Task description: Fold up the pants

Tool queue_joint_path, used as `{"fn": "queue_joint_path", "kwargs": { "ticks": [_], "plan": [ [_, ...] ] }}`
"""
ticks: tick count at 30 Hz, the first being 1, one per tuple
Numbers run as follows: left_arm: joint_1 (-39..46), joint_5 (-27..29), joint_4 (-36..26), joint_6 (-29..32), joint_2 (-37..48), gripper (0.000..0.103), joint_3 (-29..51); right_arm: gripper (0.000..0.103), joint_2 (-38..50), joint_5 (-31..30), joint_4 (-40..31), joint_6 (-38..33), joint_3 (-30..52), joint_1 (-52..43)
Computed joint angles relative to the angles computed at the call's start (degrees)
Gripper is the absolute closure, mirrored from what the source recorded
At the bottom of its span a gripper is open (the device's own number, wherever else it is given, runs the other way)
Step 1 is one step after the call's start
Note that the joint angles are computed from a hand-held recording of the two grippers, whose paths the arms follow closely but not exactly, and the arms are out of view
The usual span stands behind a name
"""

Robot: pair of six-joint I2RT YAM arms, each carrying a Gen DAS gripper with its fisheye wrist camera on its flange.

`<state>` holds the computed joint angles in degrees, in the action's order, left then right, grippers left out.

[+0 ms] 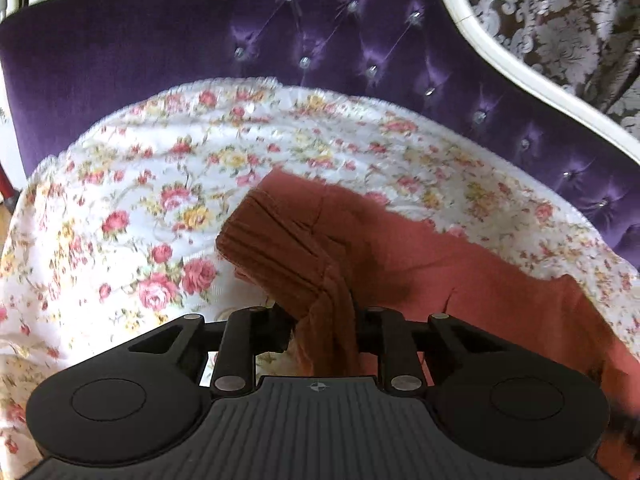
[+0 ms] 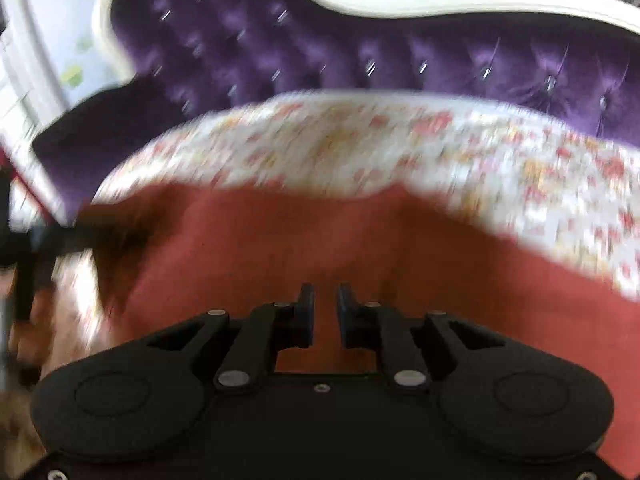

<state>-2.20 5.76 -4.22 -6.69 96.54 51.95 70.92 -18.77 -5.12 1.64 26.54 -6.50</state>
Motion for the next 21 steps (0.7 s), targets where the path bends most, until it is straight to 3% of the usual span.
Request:
{"fn": "queue_joint_path", "kwargs": {
  "ticks": [6,8,14,21],
  "plan": [
    [-1.4,-1.5,-1.6,0.4,-4.0,0.081,-0.4,0.081,-10.9,4.1,-2.6,2.9,-10.6,6.7],
    [-3.0,-3.4,-2.3,0.8,-6.8,0.081,-0.9,0.082,-13.6,1.1,-5.5,2.8,-10.5,5.0],
    [-13.8,-14.4,-7.3,3.4,-18.4,0.081,-1.0,0.081,-26.1,-12.9,-17.5,-3.7,-10.0,-14.2],
    [-37.5,-30.3,-10.6,4.9,-20.8,0.081,3.7,0.081,-15.3,-23.0,-22.0,-20.0,-5.4,-43.9]
  ]
}}
